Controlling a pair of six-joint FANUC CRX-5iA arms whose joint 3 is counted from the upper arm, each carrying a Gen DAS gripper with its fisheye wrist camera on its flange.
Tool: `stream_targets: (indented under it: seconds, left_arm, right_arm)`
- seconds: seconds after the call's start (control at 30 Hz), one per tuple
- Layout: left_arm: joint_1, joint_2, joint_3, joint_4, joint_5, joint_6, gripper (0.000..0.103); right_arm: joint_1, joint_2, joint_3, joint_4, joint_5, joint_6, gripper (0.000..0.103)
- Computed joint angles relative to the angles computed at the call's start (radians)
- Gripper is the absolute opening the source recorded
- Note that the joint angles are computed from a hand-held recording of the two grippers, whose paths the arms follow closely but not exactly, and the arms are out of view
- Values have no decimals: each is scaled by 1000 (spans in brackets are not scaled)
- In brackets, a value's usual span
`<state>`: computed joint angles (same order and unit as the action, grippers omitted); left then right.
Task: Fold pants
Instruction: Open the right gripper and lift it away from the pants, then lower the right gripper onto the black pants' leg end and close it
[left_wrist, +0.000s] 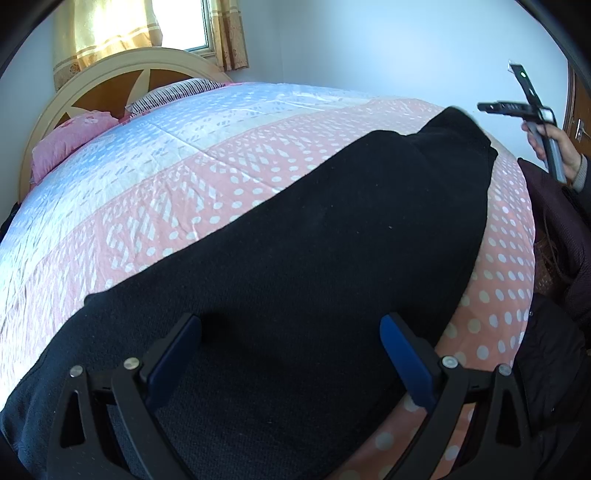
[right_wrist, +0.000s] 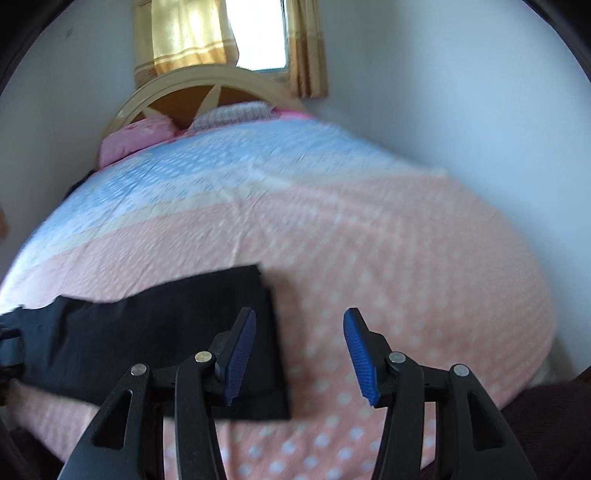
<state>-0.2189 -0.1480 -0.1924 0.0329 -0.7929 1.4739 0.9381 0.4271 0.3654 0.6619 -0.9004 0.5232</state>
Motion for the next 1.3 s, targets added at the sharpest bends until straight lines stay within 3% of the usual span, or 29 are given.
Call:
stream_targets:
  seconds: [0.2,0.27,0.33,0.4,0.53,0.7,0.8,0.97,1.07,1.1,1.13,1.2,1.3]
  left_arm:
    - [-6,5,10,-17,-5,12,100]
    - [-3,5,10,-12,-6,9,100]
    - [-1,4,9,-9,-7,6,100]
    - [2,4,5,-1,-5,2,101]
    - [4,4,4,3,-2,0,101]
    - [6,5,2,9,1,-3,101]
    - [6,5,3,7,1,-2,101]
    - [10,3,-1,17,2,-5,101]
    - [9,4,2,15,-1,-3,101]
    - [10,4,2,18,-1,-4,101]
    - [11,5,2,20,-1,-4,101]
    - [11,6,3,22,-2,-2,101]
    - [7,9,7,15,-3,6,101]
  right_arm:
    - [-16,-25,-47,-145,43,1,50]
    - [-18,-29,-60,-136,60,-16,36]
    - [-35,-14,-39,-172,92,21,14]
    - [-28,3,-12,-157,62,49,2]
    - [-8,-4,6,-153,36,98,1]
    - [15,-66,-75,-15,45,-36,1]
    - [18,-78,-88,-10,20,-58,0]
    - [5,-34,-63,-83,-71,-41,0]
    - [-16,-78,-147,-96,39,-131,1]
    - [-19,-91,-169,-88,71,-151,7]
    - [-17,-101,-186,-76,99,-159,26]
    - [-11,-111,-199,-65,136,-153,49]
    - [-9,-113,-203,-56,183,-157,50]
